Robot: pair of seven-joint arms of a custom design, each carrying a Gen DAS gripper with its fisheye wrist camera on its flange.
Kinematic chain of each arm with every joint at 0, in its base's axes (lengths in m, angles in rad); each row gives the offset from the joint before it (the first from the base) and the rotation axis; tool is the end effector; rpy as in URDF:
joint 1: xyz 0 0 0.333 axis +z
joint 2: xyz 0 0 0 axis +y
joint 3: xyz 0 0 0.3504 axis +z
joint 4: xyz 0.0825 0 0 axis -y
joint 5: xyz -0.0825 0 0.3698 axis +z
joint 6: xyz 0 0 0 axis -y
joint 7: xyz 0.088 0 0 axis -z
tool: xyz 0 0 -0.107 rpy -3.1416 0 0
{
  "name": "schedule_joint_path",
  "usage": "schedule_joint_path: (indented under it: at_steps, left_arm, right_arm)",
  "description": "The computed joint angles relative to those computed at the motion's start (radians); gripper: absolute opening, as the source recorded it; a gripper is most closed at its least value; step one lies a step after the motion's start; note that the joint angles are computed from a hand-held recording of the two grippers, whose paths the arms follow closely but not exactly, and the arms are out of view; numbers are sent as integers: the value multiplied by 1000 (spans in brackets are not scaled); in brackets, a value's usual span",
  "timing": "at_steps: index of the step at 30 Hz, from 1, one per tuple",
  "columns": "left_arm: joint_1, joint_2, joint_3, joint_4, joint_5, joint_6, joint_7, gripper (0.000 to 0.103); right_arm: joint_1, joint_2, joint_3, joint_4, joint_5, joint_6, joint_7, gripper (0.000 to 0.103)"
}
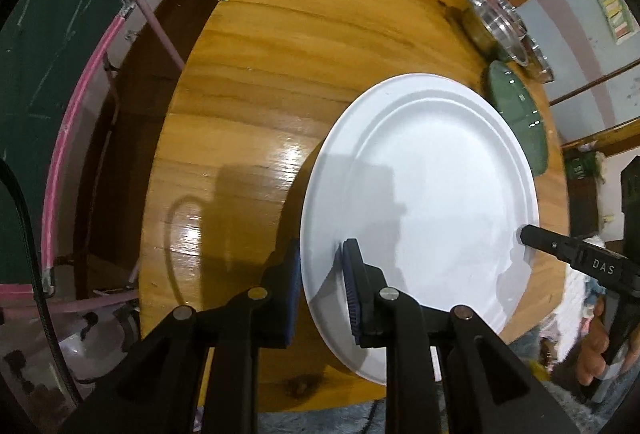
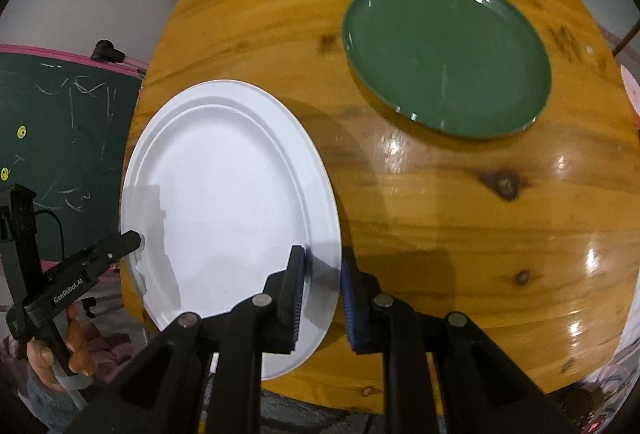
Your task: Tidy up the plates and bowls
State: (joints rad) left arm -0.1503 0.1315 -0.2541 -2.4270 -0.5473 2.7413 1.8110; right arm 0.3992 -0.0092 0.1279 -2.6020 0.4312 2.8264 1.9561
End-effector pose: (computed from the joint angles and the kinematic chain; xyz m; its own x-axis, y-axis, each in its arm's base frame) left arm 0.4692 -0.1780 0.3153 -0.1693 -0.9436 0.2845 -0.9779 0.1248 -0.1680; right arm 0.3987 0.2076 0.3255 -0.2290 -0.9349 -0.2711 -0.9608 0.2618 -0.0913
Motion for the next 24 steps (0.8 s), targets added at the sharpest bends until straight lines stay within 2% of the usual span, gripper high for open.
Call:
schedule_joint_path:
  at_steps: [3, 6, 13, 18, 24]
  left_arm:
    - [-33, 7, 28, -19, 149, 45, -121, 20]
    - [-39, 14, 36, -23, 244, 59, -185, 20]
    - [-26, 33, 19, -15, 286, 72, -226, 21]
    - [-27, 45, 22, -13, 331, 80, -264, 21]
    - [-11, 51, 9, -12, 317, 84, -251, 22]
  right_arm:
    - [5, 30, 9, 3, 55, 4, -38, 17]
    - [7, 45, 14, 4, 38, 10, -31, 17]
    - [8, 72, 14, 28, -71, 18, 61, 18]
    - [4, 94, 24, 42, -80, 12, 71, 19]
    - [14, 106, 18, 53, -152, 1, 122, 22]
